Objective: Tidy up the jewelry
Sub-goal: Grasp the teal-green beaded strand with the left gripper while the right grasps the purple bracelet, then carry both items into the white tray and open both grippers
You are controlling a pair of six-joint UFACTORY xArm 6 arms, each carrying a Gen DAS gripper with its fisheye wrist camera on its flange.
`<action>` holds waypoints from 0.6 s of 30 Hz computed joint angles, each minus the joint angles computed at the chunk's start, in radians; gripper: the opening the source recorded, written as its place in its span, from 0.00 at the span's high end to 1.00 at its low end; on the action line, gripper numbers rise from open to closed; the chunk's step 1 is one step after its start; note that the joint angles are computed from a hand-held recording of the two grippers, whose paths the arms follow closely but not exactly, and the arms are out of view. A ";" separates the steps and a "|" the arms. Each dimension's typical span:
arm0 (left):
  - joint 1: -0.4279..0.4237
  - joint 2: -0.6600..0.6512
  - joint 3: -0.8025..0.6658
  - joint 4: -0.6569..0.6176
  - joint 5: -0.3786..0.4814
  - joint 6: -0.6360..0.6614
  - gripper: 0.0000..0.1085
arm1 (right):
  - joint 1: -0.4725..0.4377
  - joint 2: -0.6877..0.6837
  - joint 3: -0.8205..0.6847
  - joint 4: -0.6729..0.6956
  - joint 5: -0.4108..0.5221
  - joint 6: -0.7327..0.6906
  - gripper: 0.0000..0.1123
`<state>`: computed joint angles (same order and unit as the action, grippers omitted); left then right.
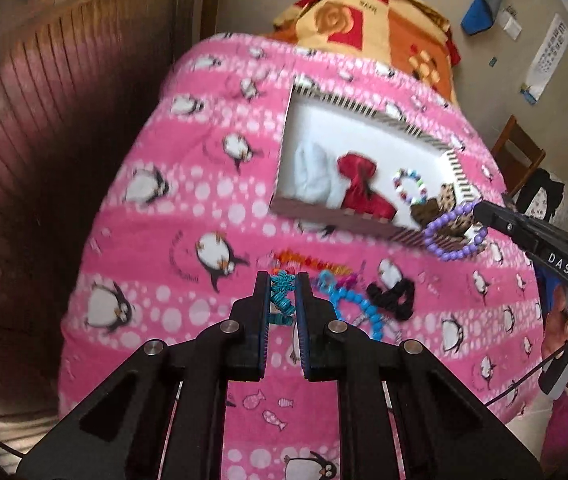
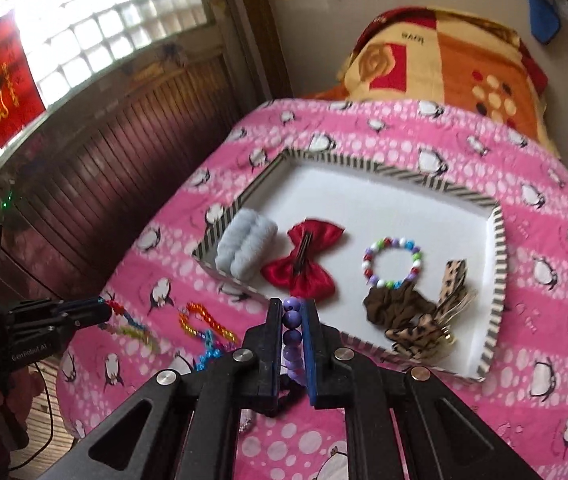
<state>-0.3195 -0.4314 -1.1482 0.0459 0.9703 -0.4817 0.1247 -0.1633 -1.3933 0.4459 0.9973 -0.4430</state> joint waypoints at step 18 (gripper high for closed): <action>-0.021 0.417 -0.499 0.005 0.033 0.121 0.90 | -0.057 0.124 -0.161 -0.068 0.020 0.056 0.92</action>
